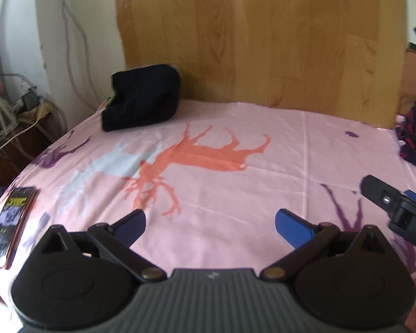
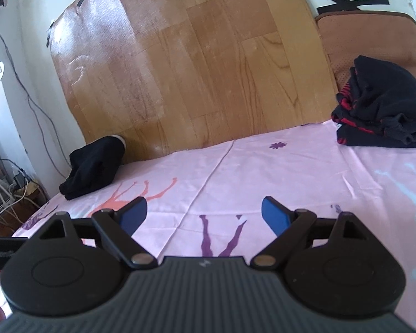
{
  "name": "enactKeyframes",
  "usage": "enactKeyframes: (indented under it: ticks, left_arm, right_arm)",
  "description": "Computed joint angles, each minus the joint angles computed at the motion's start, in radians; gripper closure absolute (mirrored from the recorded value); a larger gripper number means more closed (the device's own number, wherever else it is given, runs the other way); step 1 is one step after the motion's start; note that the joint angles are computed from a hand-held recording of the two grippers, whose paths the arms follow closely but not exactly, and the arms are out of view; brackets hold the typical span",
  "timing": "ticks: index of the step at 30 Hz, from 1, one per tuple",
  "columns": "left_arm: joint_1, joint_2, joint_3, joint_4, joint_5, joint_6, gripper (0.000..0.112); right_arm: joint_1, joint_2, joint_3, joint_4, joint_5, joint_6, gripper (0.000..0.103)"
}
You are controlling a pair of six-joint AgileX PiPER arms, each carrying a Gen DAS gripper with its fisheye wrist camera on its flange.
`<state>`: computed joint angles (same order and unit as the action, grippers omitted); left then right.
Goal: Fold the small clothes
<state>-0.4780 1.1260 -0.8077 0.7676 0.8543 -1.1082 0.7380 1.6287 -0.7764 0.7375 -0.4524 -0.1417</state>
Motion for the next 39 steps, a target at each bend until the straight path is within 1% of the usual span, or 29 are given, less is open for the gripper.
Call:
enactKeyframes:
  ticks: [5, 10, 17, 29, 32, 36, 39]
  left_arm:
    - [0.071, 0.009, -0.001, -0.040, 0.000, 0.031, 0.009]
    - [0.120, 0.031, 0.000, -0.053, 0.016, 0.062, 0.009]
    - [0.166, 0.026, 0.005, -0.060, 0.022, 0.085, 0.009]
    - [0.255, 0.003, 0.015, -0.102, -0.005, 0.150, 0.009]
    - [0.275, -0.004, 0.021, -0.114, -0.020, 0.173, 0.009]
    - [0.272, -0.047, 0.049, -0.096, -0.057, 0.175, 0.009]
    - [0.269, -0.051, 0.043, -0.100, -0.079, 0.192, 0.009]
  right_arm:
    - [0.010, -0.009, -0.021, -0.020, 0.043, -0.006, 0.012]
    - [0.016, -0.016, -0.046, -0.055, 0.096, 0.003, 0.012]
    - [0.031, -0.014, -0.076, -0.042, 0.124, -0.029, 0.011]
    - [0.058, -0.003, -0.146, 0.071, 0.149, -0.194, 0.011]
    - [0.068, 0.004, -0.163, 0.094, 0.154, -0.227, 0.011]
    - [0.076, 0.009, -0.179, 0.107, 0.160, -0.249, 0.011]
    - [0.081, 0.007, -0.174, 0.109, 0.153, -0.260, 0.011]
